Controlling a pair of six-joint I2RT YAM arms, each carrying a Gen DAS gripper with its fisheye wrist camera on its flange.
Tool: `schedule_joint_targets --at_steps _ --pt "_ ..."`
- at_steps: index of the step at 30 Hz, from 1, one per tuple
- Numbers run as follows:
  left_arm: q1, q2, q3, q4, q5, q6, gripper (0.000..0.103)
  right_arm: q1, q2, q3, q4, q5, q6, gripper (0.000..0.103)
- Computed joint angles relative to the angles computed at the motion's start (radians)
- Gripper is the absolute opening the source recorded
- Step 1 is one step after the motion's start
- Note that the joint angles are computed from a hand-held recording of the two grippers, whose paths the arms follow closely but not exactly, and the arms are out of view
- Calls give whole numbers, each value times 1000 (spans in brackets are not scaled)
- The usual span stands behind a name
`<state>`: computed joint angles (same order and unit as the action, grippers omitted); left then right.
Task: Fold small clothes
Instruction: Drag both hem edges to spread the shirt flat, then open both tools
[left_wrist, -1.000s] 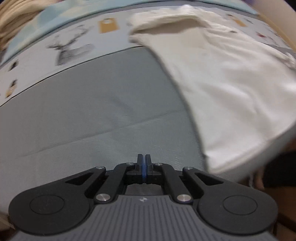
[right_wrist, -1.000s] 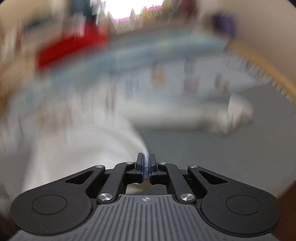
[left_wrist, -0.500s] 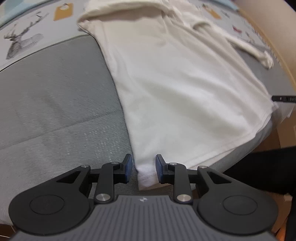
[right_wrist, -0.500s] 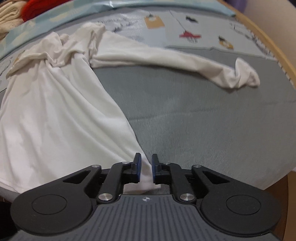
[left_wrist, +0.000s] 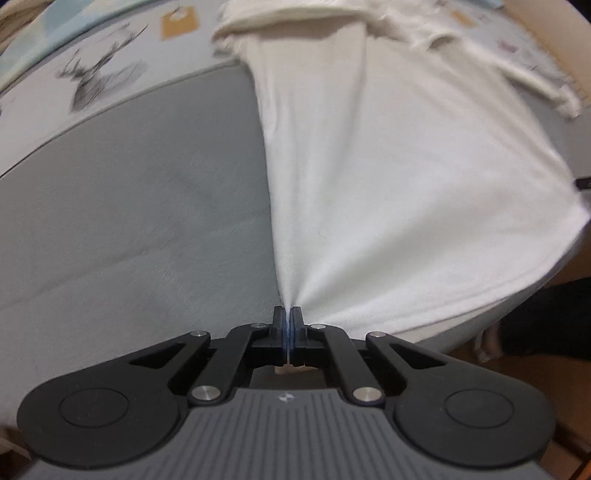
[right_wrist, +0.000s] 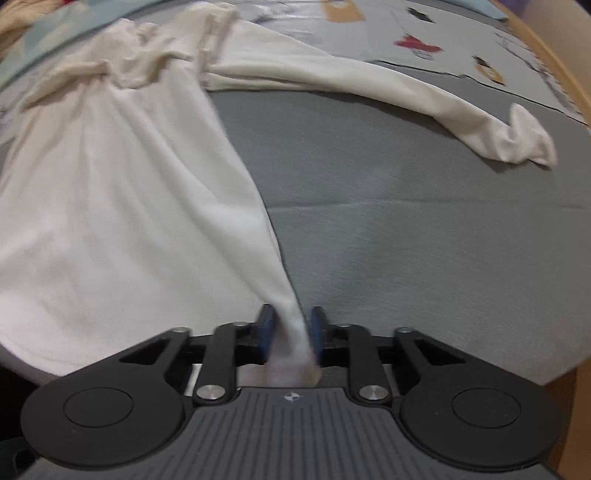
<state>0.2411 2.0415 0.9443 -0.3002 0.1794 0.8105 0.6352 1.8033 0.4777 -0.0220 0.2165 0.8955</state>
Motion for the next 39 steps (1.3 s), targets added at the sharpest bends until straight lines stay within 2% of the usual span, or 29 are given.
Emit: schedule_joint_targets --at_steps 2,6,8,12,13,15,16,18,20,22,24,27,28,29,32,34,37,39 --pt "20 -2 0 -21 -3 43 1 20 17 25 -12 -23 -18 1" --pt "24 -16 -8 -39 4 53 1 60 53 71 -59 -28 -48 0" --pt "3 -23 -26 -19 -30 53 1 69 57 76 -75 -15 -41 0" --pt "-37 -21 -49 17 -86 65 1 52 88 109 -213 58 18 0" --pt "-39 -20 -51 18 -84 61 1 35 68 88 -200 53 31 0" --pt "-26 -15 -29 -10 -42 55 4 8 -11 14 -99 35 26 0" --pt "-14 -21 -24 -20 -13 60 8 2 -51 -20 -38 26 20 0" --pt "-2 -33 -23 -29 20 60 13 2 -95 -66 56 8 20 7" --pt "-6 -28 -16 -39 23 48 21 9 -76 -42 63 -3 13 40" --pt "-21 -17 -13 -41 -6 51 22 35 -16 17 16 -5 -4 47" --pt "-34 -20 -36 -14 -44 61 22 29 53 79 -33 -40 -38 47" --pt "-37 -14 -44 1 -59 64 21 50 111 132 -88 -62 -72 43" --pt "-35 -19 -43 -2 -52 63 8 53 106 129 -77 -64 -88 25" --pt "-28 -26 -44 -8 -34 68 1 54 92 122 -67 -65 -96 5" --pt "-10 -32 -38 -40 3 90 1 47 54 115 -116 25 -40 4" --pt "-31 -21 -57 -13 -57 111 1 26 55 121 -168 54 12 4" --pt "-48 -20 -70 7 -92 106 2 3 70 109 -122 -46 -25 5" --pt "-44 -30 -61 9 -67 72 5 20 93 145 -148 -32 -56 6"
